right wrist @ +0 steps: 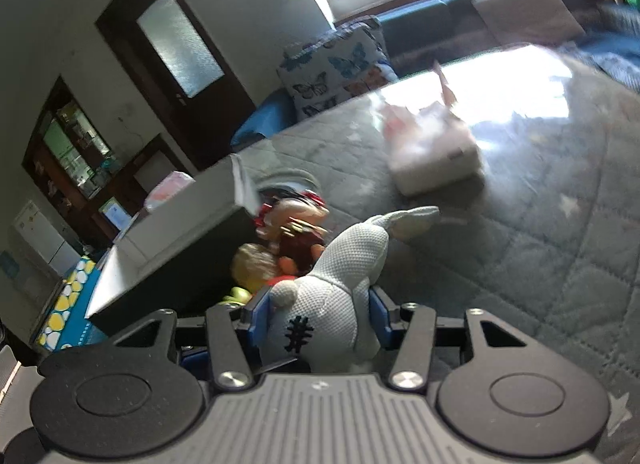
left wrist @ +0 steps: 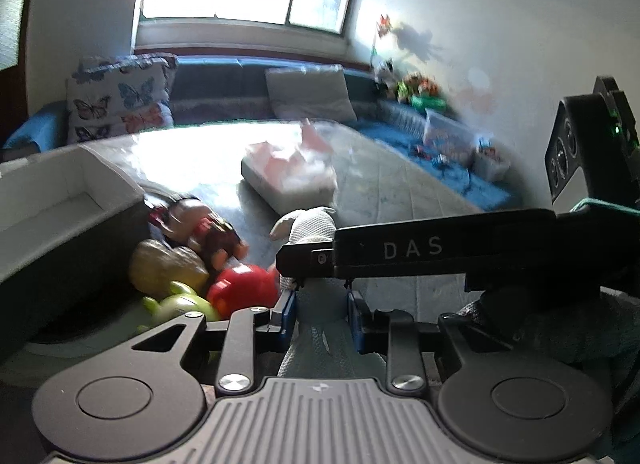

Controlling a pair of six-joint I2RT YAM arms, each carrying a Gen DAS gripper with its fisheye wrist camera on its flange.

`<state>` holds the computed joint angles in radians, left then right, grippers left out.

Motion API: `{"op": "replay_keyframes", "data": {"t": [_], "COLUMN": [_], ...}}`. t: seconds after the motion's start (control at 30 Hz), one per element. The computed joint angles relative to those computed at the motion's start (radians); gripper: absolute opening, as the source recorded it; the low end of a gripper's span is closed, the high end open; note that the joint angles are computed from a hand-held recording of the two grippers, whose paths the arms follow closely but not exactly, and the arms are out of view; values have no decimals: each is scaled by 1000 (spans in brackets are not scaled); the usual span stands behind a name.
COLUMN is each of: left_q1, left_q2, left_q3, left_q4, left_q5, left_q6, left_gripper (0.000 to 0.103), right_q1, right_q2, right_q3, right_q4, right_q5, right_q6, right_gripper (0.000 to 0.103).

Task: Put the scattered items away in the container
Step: 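Lift the white bunny with the right gripper and carry it over the box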

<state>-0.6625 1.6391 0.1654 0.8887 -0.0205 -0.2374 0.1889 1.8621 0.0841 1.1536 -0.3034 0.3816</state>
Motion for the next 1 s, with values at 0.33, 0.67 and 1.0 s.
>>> {"op": "replay_keyframes", "data": {"t": [0.33,0.67,1.0], "left_q1": [356,899,1026], "left_q2": [-476,-334,19], "left_q3": [-104,71,268], "left_q4": [-257,-364,-349], "left_q5": [123,436,487], "left_q6": [113,230,256], "left_gripper": [30,31,32], "right_q1": [249,426,441], "right_q2": [-190,104,413], "right_q3": [257,781,1141], "right_q4": [-339,-579,-702], "right_q5": [68,51,18], "right_q6": [11,46,215], "right_gripper": [51,50,50]}}
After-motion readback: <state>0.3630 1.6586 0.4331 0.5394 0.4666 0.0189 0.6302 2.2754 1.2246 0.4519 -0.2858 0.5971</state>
